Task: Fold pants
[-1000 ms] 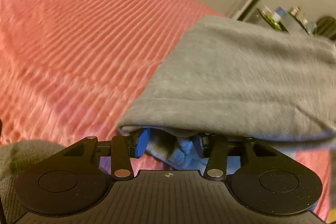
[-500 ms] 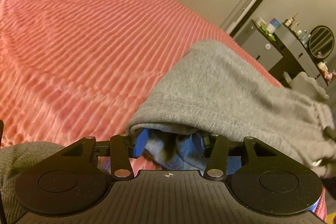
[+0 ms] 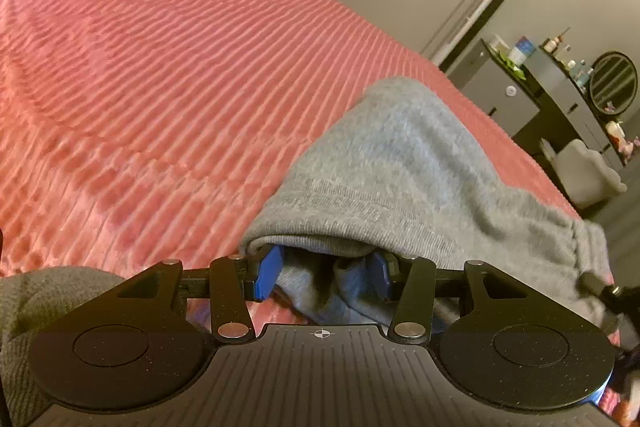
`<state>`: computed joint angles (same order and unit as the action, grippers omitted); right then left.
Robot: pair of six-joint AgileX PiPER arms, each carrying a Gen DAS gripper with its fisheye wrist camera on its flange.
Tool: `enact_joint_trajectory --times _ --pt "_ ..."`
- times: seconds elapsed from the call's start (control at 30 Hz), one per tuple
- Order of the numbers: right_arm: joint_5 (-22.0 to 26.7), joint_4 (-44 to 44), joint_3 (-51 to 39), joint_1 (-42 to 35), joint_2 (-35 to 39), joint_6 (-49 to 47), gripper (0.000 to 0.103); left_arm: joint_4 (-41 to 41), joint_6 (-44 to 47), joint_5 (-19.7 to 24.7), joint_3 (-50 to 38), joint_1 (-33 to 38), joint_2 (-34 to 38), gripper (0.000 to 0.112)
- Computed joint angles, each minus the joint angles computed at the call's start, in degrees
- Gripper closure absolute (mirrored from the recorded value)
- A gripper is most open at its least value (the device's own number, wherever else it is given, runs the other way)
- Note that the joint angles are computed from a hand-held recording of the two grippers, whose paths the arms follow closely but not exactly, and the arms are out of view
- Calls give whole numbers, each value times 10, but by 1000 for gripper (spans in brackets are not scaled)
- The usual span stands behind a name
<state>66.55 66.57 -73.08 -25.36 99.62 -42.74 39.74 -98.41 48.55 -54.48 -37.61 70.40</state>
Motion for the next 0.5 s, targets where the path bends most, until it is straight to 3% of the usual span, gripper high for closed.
enact_joint_trajectory --times 0.13,0.4,0.5 --pt "-20 -57 -7 9 18 47 46 4 3 11 -8 -9 9 60" --pt "-14 -65 -10 14 33 57 34 -10 8 2 -9 1 14 58" --pt "-29 -80 -12 29 30 64 34 -12 9 -5 -6 6 12 58"
